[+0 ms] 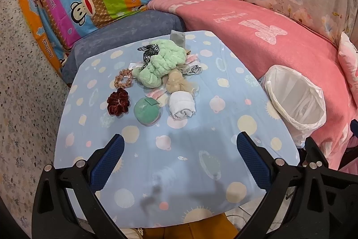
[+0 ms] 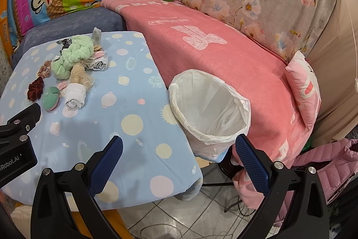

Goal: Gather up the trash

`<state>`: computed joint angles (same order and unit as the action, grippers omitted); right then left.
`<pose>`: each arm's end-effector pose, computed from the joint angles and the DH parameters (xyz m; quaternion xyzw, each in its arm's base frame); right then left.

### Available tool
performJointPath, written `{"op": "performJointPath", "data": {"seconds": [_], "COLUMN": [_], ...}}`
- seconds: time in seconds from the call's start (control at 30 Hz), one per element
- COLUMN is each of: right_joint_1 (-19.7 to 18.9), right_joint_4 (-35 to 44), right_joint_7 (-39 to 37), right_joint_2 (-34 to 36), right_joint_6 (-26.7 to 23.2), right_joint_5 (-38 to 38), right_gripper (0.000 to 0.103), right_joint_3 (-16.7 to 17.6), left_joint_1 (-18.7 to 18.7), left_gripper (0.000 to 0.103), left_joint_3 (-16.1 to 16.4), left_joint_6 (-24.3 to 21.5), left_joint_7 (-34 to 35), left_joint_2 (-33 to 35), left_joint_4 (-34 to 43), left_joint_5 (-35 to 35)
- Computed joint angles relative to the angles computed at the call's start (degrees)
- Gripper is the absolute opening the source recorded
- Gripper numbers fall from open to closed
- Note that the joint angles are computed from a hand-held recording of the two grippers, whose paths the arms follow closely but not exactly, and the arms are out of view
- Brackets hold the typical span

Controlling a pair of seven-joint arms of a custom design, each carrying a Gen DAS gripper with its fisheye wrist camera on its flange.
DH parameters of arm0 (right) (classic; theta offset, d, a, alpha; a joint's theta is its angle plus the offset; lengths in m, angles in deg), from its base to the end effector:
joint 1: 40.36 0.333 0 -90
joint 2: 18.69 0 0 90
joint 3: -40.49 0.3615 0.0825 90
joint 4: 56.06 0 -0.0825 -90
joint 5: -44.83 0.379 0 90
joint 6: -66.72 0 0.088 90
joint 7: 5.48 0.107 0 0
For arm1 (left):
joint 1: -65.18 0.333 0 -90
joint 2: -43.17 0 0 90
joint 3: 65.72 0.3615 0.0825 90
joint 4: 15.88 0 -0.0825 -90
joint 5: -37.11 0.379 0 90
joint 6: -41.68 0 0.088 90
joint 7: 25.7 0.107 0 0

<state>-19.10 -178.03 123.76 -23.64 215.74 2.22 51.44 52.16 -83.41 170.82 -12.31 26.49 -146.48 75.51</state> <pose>0.4608 0.3104 0.5516 -0.7792 0.5039 -0.3102 0.2067 0.4092 -0.2380 0.5445 -0.7922 0.5077 -0.1563 0.3004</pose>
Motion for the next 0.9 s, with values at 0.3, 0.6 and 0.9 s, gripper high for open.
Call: {"op": "performJointPath", "data": {"seconds": [0.3,0.6,0.9], "right_joint_1": [0.02,0.04,-0.01], "right_joint_4": [0.14,0.09,0.14], "right_joint_7": [1.29,1.54,1.79], "right_joint_2": [0.19,0.16,0.25], "right_joint_6": [-0.07,-0.10,-0.05], "right_joint_5": [-0.91,-1.19,-1.29], "right_gripper": [0.096,0.096,0.096], "right_joint_3": [-0.08,-0.14,-0.27], "left_joint_1": [0.01,-0.03,-0.06], "left_gripper": [0.096,0.096,0.096], "left_joint_3": [-0.06,-0.37,-0.39], "left_joint_6": [0.54,0.77,0.93], "left_joint_7": [-0.07,-0.38,-0.27], "left_joint_2": [-0.29,-0.58,-0.82], "left_joint_4": [-0.51,-0.78,-0.98], "left_joint_5": [0.60,1.60,1.98]}}
